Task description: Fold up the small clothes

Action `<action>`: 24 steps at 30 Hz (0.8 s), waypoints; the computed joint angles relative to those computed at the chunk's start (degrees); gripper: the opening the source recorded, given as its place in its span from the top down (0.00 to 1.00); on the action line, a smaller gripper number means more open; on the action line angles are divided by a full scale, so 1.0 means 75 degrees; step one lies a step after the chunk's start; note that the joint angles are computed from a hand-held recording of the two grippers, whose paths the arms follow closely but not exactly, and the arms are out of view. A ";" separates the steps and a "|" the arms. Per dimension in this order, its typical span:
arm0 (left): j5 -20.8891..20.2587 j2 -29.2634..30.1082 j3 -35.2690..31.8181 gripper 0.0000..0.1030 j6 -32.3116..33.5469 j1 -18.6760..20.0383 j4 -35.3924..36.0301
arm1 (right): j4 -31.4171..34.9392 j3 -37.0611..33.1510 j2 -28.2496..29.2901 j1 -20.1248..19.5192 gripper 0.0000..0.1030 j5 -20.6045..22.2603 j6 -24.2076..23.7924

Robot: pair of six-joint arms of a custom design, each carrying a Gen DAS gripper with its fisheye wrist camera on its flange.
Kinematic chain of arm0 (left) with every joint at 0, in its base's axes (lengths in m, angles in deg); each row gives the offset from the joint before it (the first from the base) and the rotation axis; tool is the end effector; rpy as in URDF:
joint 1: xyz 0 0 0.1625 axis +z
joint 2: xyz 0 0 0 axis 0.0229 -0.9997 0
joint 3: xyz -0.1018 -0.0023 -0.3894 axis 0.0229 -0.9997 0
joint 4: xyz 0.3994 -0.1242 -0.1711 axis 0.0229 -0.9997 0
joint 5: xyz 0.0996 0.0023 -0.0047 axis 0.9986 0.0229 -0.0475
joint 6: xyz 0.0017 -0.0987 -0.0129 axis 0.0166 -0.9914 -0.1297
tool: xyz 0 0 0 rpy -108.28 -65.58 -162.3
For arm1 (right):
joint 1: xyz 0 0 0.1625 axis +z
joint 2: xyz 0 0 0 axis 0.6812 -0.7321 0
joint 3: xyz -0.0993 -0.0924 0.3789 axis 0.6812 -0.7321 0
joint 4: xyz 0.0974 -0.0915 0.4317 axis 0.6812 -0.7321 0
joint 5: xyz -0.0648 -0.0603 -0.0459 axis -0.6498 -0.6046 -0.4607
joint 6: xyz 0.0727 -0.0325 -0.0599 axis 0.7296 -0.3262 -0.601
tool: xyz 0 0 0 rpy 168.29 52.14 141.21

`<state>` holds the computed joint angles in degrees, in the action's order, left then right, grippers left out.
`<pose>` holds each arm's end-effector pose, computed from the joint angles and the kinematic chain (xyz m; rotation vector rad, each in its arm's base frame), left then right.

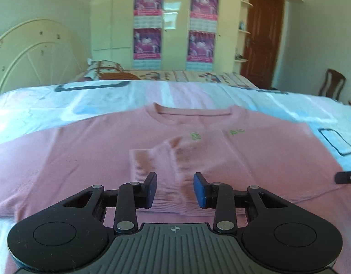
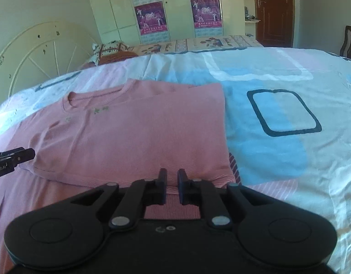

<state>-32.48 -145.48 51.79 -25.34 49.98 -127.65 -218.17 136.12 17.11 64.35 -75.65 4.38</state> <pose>-0.0971 -0.4785 0.1955 0.1904 2.0649 -1.1846 0.2534 -0.5245 0.0945 0.6382 -2.4355 0.8257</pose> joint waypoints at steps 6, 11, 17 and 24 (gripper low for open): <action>-0.1353 -0.0420 -0.0747 0.66 -0.1047 0.1321 0.1282 | -0.0255 0.0014 0.0150 0.0075 0.87 -0.0390 0.0092; -0.2249 -0.0224 -0.1101 0.97 -0.0516 0.1700 0.0641 | -0.0320 -0.0243 0.0398 0.0083 0.91 -0.0830 0.0313; -0.2041 -0.0009 -0.1344 0.94 -0.0188 0.1818 0.1103 | -0.0432 -0.0292 0.0511 0.0036 0.89 -0.1018 0.0223; 0.0568 0.0130 -0.0683 0.41 0.1005 0.1157 -0.0389 | -0.0478 -0.0348 0.0618 0.0138 0.87 -0.1315 0.0287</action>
<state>-28.22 -144.51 46.67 -17.80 58.66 -130.57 -221.76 133.51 21.74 65.39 -85.51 6.53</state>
